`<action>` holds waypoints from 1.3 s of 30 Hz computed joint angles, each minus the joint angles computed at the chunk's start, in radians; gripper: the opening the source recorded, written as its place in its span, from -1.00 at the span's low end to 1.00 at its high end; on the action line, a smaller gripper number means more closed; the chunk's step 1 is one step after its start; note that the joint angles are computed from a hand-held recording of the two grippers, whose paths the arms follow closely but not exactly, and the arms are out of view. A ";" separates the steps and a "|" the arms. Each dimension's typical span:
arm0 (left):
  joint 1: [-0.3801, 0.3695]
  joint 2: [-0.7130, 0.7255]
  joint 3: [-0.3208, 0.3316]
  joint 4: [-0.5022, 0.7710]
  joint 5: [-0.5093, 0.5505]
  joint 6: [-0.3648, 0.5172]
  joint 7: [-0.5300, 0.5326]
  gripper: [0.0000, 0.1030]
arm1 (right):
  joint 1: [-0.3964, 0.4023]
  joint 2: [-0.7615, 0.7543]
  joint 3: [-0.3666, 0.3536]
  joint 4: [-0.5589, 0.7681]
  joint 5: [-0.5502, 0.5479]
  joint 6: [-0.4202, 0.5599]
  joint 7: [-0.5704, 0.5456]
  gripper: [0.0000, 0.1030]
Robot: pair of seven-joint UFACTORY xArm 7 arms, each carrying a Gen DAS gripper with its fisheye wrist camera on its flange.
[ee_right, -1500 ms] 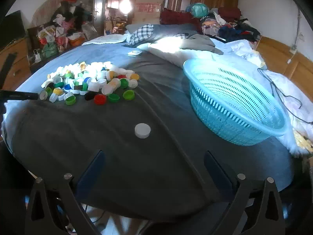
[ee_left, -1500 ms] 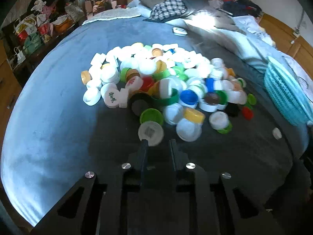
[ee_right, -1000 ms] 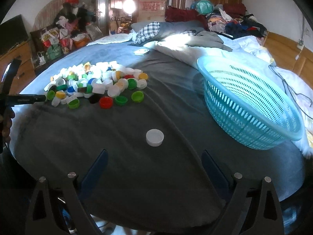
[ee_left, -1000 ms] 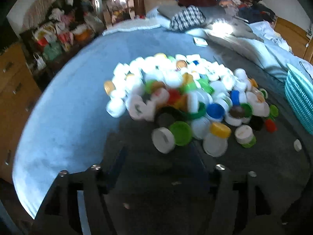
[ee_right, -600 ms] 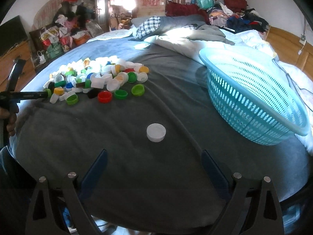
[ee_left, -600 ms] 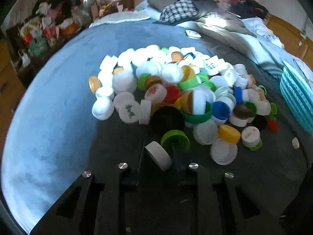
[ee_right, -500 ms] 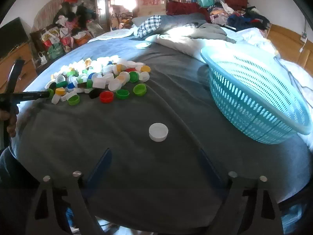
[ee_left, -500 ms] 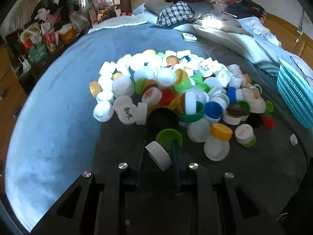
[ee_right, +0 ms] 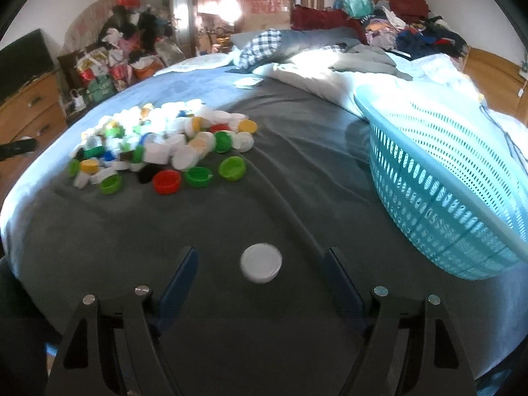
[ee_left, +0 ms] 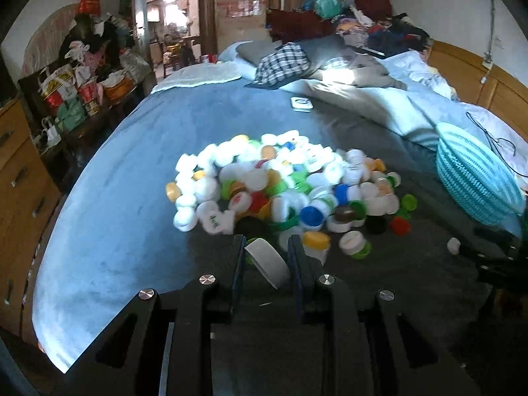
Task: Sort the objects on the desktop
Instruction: 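Grasp a white cap with the left gripper while the right gripper grasps another white cap, then carry both white caps over the blue basket and open both grippers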
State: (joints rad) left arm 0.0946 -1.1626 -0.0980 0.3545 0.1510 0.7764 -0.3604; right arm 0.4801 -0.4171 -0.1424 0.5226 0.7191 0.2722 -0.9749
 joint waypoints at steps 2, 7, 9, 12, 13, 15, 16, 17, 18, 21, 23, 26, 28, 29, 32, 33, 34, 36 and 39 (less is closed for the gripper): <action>-0.012 0.024 -0.011 0.013 -0.008 -0.005 -0.007 -0.58 | -0.011 0.053 0.017 0.021 -0.017 -0.008 0.017 0.55; -0.038 0.091 -0.046 0.046 -0.020 -0.027 -0.045 -0.58 | -0.054 0.102 0.042 0.028 -0.028 0.017 0.015 -0.38; -0.058 0.121 -0.059 0.067 -0.023 -0.036 -0.057 -0.58 | -0.065 0.078 0.037 0.030 -0.016 0.045 0.011 -0.40; -0.095 0.223 -0.081 0.132 -0.037 -0.063 -0.076 -0.58 | -0.094 0.006 0.027 0.043 -0.019 0.087 0.021 -0.40; -0.104 0.255 -0.088 0.153 -0.038 -0.075 -0.084 -0.58 | -0.105 -0.014 0.022 0.057 -0.026 0.106 0.033 -0.40; -0.129 0.354 -0.108 0.225 -0.040 -0.116 -0.096 -0.58 | -0.138 -0.046 0.022 0.096 -0.058 0.121 0.070 -0.40; -0.149 0.428 -0.116 0.284 -0.046 -0.144 -0.095 -0.58 | -0.150 -0.053 0.014 0.121 -0.071 0.129 0.083 -0.40; -0.157 0.495 -0.130 0.339 -0.040 -0.158 -0.101 -0.58 | -0.165 -0.052 0.001 0.161 -0.081 0.141 0.098 -0.40; -0.165 0.556 -0.142 0.393 -0.031 -0.163 -0.106 -0.58 | -0.173 -0.050 -0.009 0.185 -0.086 0.147 0.105 -0.40; -0.201 0.769 -0.169 0.590 0.001 -0.186 -0.113 -0.58 | -0.214 0.008 -0.039 0.310 -0.113 0.187 0.127 -0.40; -0.216 0.912 -0.190 0.743 0.049 -0.166 -0.143 -0.58 | -0.261 0.068 -0.037 0.396 -0.149 0.215 0.150 -0.39; -0.263 1.098 -0.191 0.957 0.084 -0.110 -0.164 -0.58 | -0.325 0.162 -0.035 0.510 -0.168 0.277 0.173 -0.39; -0.300 1.188 -0.183 1.070 0.107 -0.077 -0.165 -0.58 | -0.362 0.204 -0.033 0.558 -0.157 0.302 0.174 -0.39; -0.323 1.236 -0.179 1.131 0.133 -0.056 -0.171 -0.58 | -0.379 0.221 -0.032 0.580 -0.152 0.316 0.172 -0.39; -0.392 1.371 -0.161 1.307 0.167 0.017 -0.159 -0.58 | -0.430 0.271 -0.016 0.640 -0.151 0.340 0.170 -0.39; -0.413 1.401 -0.150 1.346 0.178 0.034 -0.158 -0.58 | -0.447 0.291 -0.012 0.664 -0.151 0.358 0.171 -0.39; -0.434 1.425 -0.139 1.383 0.186 0.052 -0.157 -0.58 | -0.462 0.308 -0.009 0.685 -0.140 0.369 0.162 -0.39; -0.465 1.465 -0.118 1.429 0.184 0.074 -0.145 -0.58 | -0.491 0.327 0.006 0.706 -0.132 0.378 0.143 -0.39; -0.507 1.490 -0.083 1.457 0.187 0.100 -0.126 -0.58 | -0.523 0.342 0.030 0.713 -0.119 0.383 0.133 -0.39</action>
State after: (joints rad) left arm -0.4128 0.3278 -0.1808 1.8117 0.3378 0.8762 -0.4865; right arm -0.0430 -0.0747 -0.1121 1.2356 0.6004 0.6556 -0.8422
